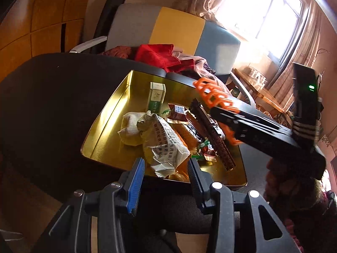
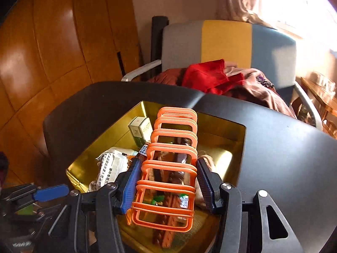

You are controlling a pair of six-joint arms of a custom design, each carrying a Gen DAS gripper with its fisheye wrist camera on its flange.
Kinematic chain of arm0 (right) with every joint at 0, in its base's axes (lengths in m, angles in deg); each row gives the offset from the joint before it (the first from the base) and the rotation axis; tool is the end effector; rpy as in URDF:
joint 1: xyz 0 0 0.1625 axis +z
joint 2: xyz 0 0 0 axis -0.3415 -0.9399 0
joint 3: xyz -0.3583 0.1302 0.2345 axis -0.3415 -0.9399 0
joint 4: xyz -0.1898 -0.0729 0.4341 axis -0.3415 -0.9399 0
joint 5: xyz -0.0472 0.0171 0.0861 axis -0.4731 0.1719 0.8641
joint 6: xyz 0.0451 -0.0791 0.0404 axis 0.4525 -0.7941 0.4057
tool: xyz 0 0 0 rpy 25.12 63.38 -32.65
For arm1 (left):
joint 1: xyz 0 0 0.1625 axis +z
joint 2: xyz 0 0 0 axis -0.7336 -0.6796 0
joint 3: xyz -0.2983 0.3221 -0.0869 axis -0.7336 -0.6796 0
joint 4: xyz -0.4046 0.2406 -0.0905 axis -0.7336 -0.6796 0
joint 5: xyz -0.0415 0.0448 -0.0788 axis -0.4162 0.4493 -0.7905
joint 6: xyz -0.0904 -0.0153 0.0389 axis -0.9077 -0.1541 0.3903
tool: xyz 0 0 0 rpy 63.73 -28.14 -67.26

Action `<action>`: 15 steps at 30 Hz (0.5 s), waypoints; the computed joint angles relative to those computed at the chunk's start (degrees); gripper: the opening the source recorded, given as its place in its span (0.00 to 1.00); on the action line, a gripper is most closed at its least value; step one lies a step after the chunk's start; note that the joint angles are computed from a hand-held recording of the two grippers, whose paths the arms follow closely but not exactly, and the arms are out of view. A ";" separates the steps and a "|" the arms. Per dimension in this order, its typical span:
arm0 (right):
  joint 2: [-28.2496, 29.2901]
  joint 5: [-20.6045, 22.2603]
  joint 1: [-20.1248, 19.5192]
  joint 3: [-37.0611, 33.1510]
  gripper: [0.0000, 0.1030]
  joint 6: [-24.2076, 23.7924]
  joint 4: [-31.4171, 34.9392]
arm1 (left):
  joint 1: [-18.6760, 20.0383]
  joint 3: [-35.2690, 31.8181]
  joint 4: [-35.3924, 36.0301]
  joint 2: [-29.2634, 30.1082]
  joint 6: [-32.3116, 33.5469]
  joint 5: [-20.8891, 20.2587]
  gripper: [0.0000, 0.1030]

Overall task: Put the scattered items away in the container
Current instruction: 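Carry the orange rack over the gold tray and lower it in with the right gripper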

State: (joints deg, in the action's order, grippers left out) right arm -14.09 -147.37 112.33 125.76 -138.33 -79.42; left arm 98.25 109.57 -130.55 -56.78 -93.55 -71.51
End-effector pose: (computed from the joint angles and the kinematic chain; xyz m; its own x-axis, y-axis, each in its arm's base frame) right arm 0.1596 -0.7878 0.1377 -0.5377 -0.7354 0.4124 -0.8420 0.4943 -0.2163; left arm -0.2245 -0.6244 0.0634 -0.8440 -0.3303 -0.4226 0.1428 0.6211 -0.7706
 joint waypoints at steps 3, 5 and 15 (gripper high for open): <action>1.96 -2.21 0.65 -1.41 0.52 0.05 0.63 | 0.08 0.51 -0.60 -0.29 -0.26 -0.04 0.42; 3.05 -3.48 0.88 -2.28 0.52 -0.04 0.99 | 0.14 0.73 -0.78 -0.45 -0.46 -0.05 0.42; 4.05 -4.47 0.65 -4.28 0.55 2.75 3.60 | 0.15 0.99 -0.19 -0.68 -1.57 0.24 0.42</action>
